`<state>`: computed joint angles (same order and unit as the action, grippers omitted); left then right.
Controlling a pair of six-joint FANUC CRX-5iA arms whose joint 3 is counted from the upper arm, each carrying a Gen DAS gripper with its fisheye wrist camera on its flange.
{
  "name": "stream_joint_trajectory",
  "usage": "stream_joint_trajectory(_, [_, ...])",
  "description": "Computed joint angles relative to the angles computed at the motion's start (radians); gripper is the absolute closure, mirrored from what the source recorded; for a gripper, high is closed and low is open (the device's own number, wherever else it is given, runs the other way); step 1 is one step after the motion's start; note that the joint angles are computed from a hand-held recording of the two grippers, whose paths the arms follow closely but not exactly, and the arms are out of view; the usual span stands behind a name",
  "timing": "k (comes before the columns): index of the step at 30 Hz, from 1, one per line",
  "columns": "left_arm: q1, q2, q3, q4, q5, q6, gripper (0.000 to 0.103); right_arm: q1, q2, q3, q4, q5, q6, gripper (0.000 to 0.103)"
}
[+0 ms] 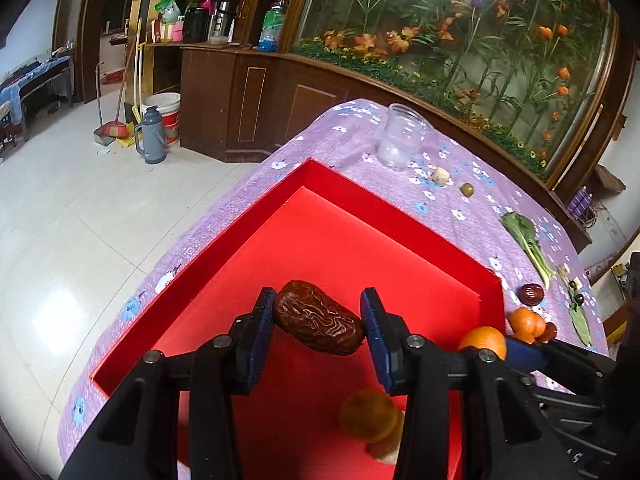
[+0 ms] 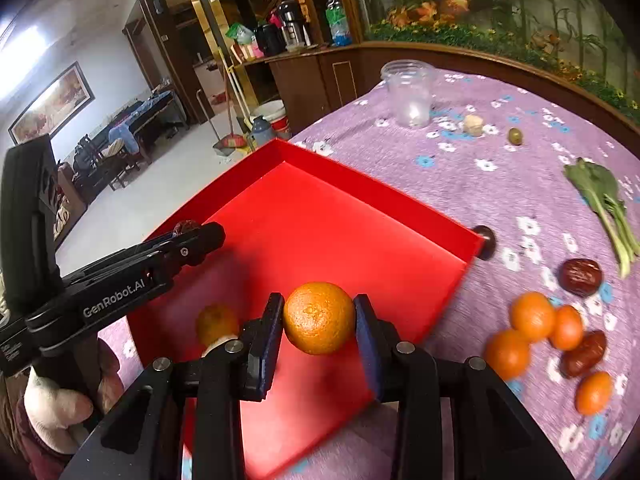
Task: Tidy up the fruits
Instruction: 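Move the date and orange over the red tray and open both tools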
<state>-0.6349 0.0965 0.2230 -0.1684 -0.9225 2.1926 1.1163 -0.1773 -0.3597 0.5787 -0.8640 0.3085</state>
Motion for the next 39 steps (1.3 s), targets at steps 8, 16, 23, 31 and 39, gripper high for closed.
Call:
stream_joint_trajectory(8, [0.019,0.021,0.004,0.024,-0.03,0.006,0.061,-0.028,0.067,0.051,-0.071,0.03,0.089,0.064])
stream_joint_trajectory(16, [0.003,0.014,0.014,-0.009,-0.05,0.027,0.049,-0.017,0.072,0.046,-0.059,0.037,0.079,0.063])
stream_joint_trajectory(23, [-0.029,0.004,0.042,-0.057,-0.089,0.055,0.041,0.001,0.042,0.025,-0.015,0.037,0.034,0.063])
stream_joint_trajectory(31, [-0.073,-0.018,0.063,-0.096,-0.116,0.076,0.039,0.053,-0.042,-0.043,0.065,0.004,-0.075,0.062])
stream_joint_trajectory(39, [-0.126,-0.033,0.091,-0.134,-0.14,0.108,0.033,0.154,-0.231,-0.199,0.155,-0.144,-0.264,0.057])
